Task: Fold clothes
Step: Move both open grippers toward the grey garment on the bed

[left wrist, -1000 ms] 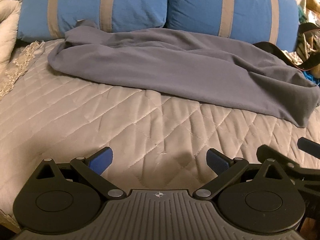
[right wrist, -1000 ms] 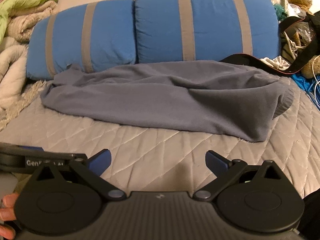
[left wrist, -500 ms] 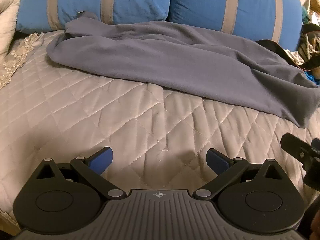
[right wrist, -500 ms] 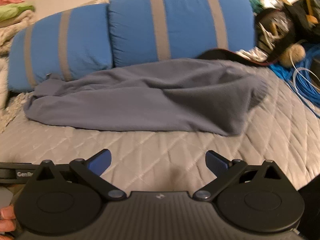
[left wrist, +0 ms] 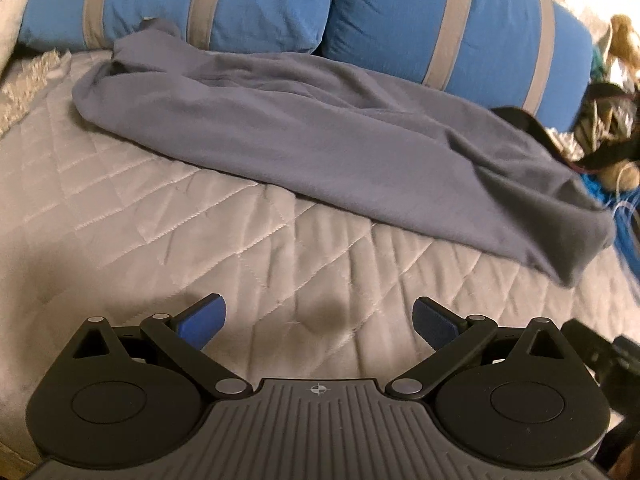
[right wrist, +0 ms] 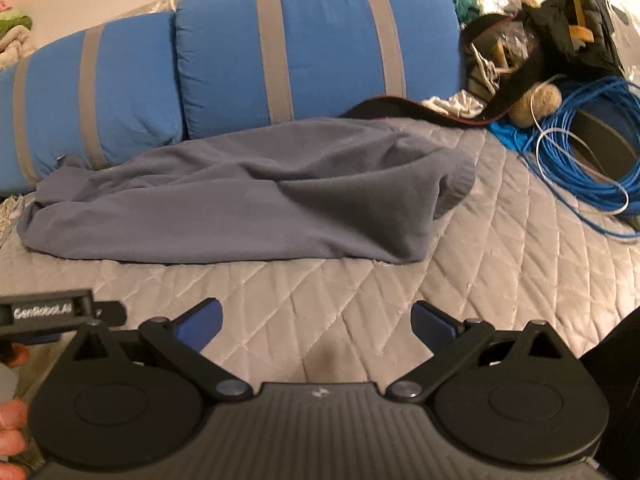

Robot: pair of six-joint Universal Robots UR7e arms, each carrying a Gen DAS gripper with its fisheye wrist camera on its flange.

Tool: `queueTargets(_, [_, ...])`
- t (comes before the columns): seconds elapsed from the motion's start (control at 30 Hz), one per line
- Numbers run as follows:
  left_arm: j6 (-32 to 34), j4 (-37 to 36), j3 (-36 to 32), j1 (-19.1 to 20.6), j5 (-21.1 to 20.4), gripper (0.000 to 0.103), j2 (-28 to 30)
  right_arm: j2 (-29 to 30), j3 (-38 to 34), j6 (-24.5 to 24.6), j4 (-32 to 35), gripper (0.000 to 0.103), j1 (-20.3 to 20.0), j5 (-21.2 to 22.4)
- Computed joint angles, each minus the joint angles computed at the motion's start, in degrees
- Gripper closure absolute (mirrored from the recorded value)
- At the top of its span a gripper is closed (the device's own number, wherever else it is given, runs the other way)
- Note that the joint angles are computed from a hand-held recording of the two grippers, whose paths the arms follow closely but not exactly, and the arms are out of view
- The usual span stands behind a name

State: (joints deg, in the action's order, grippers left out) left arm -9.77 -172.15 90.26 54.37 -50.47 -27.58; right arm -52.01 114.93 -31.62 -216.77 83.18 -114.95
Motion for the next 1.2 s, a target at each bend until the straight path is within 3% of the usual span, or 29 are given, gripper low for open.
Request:
queueTargets(0.27, [4.7,-0.8,-0.6,-1.0,2.4,0.001,1.5,0.6,0.7,-7.6,-3.2,0.0,-0.6,0.4])
queueTargets(0.43, [2.7,-0.1,-0.1,-0.7,1.2,0.001,0.8,-2.3,2.4,-6.2,0.2,0.0,-2.5,4.4])
queueTargets(0.67, [2.0,1.3,-1.3,-1.4,0.8,0.001,1.8,-3.8,2.2,-2.0,3.8,0.0,-4.6,6.3])
queueTargets(1.0, [1.4,5.1,-4.7,-2.4,-4.1,0.001,3.4,-5.8,2.9,-4.1,6.0,0.0,-8.4,13.2])
queueTargets(1.2, [2.9,6.1,-7.3,-2.5,-5.4,0.001,5.0,-6.0,2.6,-5.4,4.9,0.0,-9.6,14.0])
